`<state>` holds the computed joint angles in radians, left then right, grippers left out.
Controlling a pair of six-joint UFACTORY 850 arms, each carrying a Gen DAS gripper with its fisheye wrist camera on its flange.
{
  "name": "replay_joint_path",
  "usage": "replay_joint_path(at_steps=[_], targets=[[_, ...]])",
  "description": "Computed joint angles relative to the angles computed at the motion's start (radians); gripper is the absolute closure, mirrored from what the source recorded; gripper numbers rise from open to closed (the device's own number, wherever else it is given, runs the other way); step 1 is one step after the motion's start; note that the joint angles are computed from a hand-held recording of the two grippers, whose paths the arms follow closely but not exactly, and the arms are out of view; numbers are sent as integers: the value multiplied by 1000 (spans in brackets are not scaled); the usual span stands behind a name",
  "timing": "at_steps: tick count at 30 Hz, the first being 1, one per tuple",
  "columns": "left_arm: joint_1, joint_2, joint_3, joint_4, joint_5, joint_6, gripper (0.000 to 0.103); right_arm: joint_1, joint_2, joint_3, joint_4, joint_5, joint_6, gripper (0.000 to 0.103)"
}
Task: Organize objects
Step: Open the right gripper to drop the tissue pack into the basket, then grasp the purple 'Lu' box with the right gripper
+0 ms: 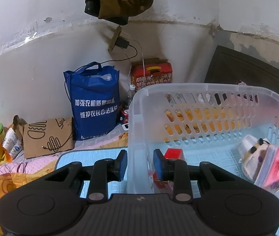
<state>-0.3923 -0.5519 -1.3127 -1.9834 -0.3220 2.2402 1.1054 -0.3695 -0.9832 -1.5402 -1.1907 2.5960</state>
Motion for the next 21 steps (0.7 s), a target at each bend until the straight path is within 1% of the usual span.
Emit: replay_joint_path(at_steps=[4,6,8,10,13,16,21], targets=[[0,2,5,-22,-3,20,69,28,-80,-19,-2,80,64,0],[0,3,6,-27,-3,26,69,43,-119,-40,-14,89,96,0],[-1,3,6,-28,0,28,69,60,-154,-61,-37,82,134,1],[0,3,6,-28,-1,28,69,70,-185,-80,-67,83,170,7],[-1,3,4,-30,2,29,69,78,-221,-119,-81,77,155,9],[-1,2,2,-15,2,12,69,75,-245,-146,-120,98,153,9],[-1,2,0,-8,2,4,69,66,-296,-218,-126,109,53,9]])
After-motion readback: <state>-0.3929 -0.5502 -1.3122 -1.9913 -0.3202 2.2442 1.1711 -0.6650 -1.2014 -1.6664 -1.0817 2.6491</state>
